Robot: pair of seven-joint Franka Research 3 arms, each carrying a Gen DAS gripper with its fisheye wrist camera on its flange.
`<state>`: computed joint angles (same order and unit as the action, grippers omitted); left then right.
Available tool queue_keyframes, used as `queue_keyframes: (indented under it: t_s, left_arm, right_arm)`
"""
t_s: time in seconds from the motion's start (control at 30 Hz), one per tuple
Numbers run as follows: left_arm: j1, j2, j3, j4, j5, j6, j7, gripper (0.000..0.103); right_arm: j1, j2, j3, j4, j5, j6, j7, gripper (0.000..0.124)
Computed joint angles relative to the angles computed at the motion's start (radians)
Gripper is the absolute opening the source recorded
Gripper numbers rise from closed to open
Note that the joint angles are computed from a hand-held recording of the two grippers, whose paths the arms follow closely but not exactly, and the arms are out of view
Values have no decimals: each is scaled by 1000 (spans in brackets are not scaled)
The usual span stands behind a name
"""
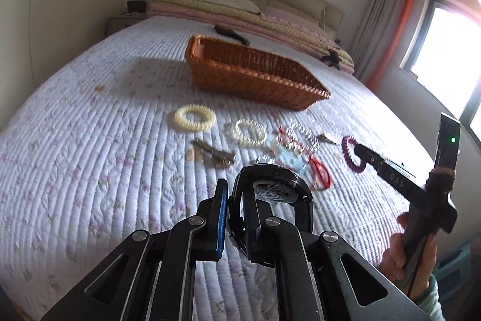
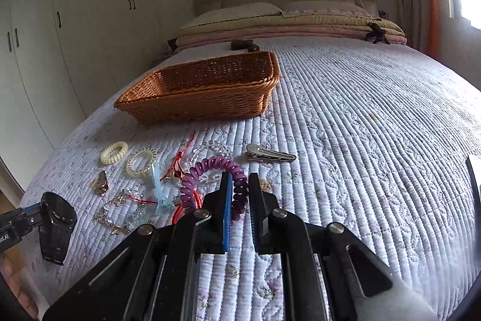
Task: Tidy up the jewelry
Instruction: 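Carry both items into the wicker basket and open both tools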
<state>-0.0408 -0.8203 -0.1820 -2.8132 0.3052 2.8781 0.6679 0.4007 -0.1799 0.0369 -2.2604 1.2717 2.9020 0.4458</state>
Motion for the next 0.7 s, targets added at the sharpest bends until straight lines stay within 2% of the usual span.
queue_keyframes:
  t_s: [0.13, 0.23, 0.3, 0.43, 0.5, 0.6, 0.7]
  left_arm:
    - [41, 37, -4, 80, 37, 9, 31, 10]
    - [100, 115, -13, 181, 73, 33, 49, 10]
    - [136, 198, -12, 270, 98, 58, 67, 10]
    - [187, 399, -1, 460, 126, 88, 84, 10]
    - [213, 489, -9, 542, 155, 88, 73, 10]
    - [196, 638, 29, 668, 154, 76, 93, 10]
    - [151, 762, 79, 766, 83, 59, 170, 10]
  right_arm:
    - [-15, -19, -12, 42, -33, -73, 61, 13]
    - [-32, 24, 8, 136, -163, -63, 173, 13]
    - [-47, 83, 24, 221, -290, -53, 293, 13]
    - [-63, 262, 39, 453, -509, -89, 512, 13]
    - [-68, 366, 44, 583, -608, -135, 620, 13]
    - [-59, 521, 38, 780, -756, -219, 779, 13]
    - [-51, 660, 38, 965, -864, -323, 876, 13]
